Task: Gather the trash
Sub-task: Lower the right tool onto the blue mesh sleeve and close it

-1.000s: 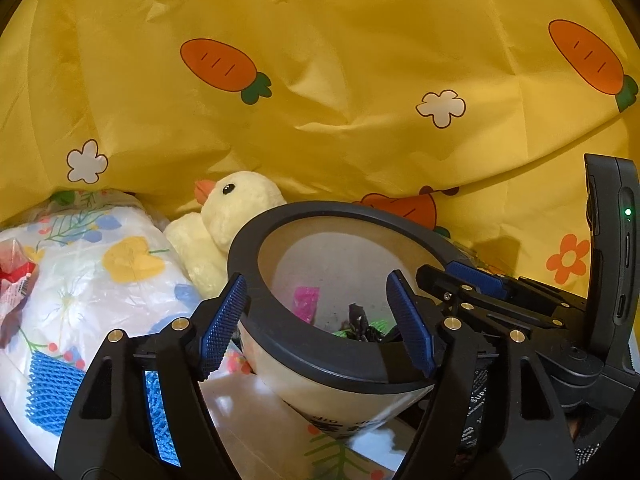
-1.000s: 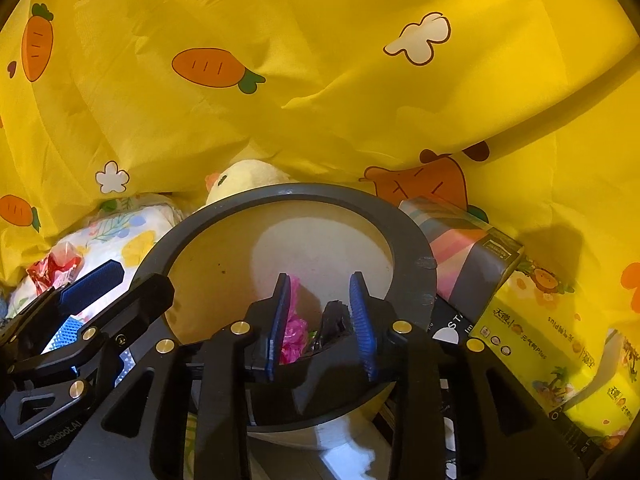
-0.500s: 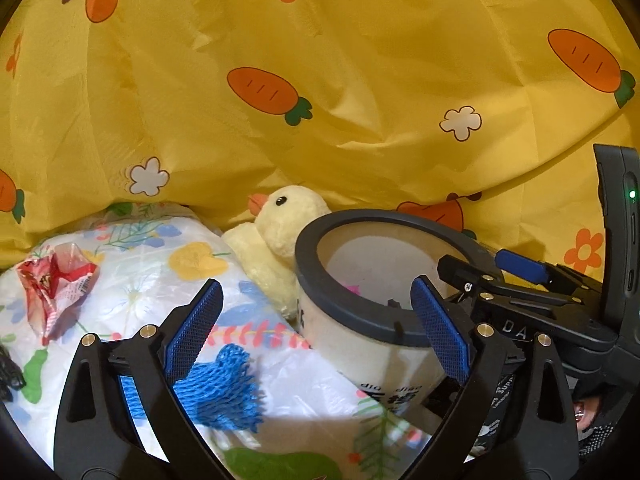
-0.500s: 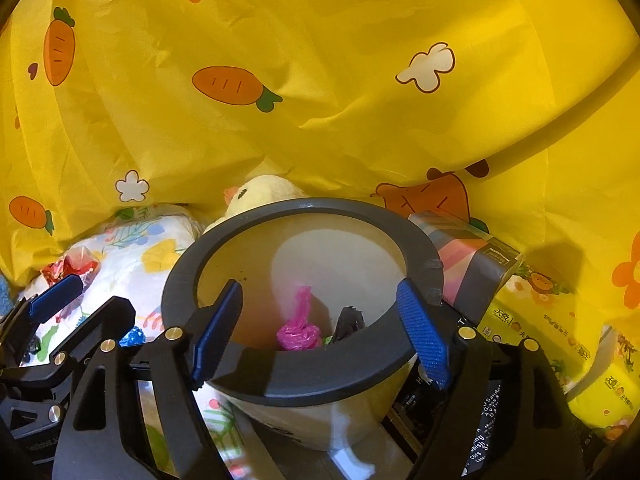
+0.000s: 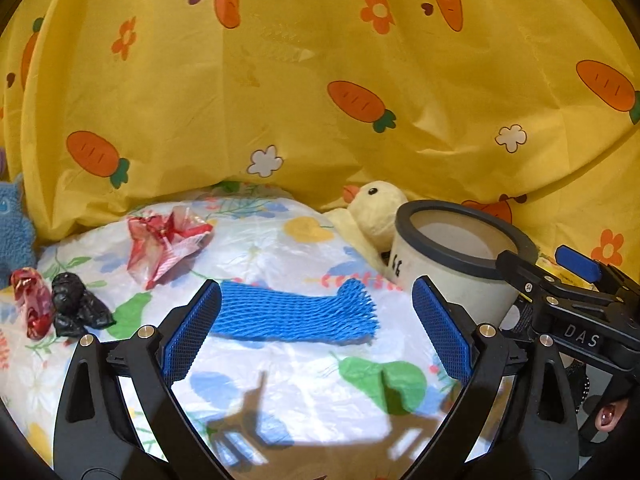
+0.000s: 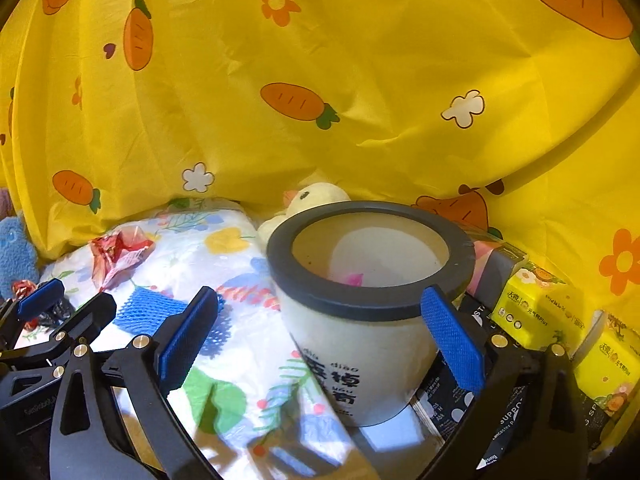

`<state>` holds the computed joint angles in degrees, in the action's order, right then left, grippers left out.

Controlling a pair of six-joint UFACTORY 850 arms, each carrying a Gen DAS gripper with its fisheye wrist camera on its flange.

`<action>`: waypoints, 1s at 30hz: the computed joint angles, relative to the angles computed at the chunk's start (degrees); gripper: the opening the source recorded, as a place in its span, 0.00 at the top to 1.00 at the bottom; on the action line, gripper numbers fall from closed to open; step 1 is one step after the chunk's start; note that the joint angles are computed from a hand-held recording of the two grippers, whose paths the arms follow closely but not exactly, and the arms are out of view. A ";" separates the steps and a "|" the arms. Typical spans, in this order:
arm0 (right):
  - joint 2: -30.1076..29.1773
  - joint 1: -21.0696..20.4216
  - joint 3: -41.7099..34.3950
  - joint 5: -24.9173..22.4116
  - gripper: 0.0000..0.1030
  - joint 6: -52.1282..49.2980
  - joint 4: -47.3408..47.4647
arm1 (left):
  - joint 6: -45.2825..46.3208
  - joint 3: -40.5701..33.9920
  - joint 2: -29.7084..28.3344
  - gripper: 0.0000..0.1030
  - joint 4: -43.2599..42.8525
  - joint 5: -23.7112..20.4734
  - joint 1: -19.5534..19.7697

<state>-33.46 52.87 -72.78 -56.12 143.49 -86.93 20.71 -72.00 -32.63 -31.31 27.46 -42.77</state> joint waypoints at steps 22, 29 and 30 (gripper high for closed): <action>-10.58 3.14 -17.70 5.83 0.05 -15.14 2.99 | -1.68 16.08 10.70 0.07 -6.75 7.29 7.27; -17.52 0.51 -28.58 10.02 0.05 -28.19 10.57 | -0.41 16.23 10.60 0.07 -8.90 7.72 9.71; -18.47 0.12 -30.07 10.36 0.05 -29.51 11.48 | -0.22 16.14 10.51 0.07 -9.01 7.67 9.99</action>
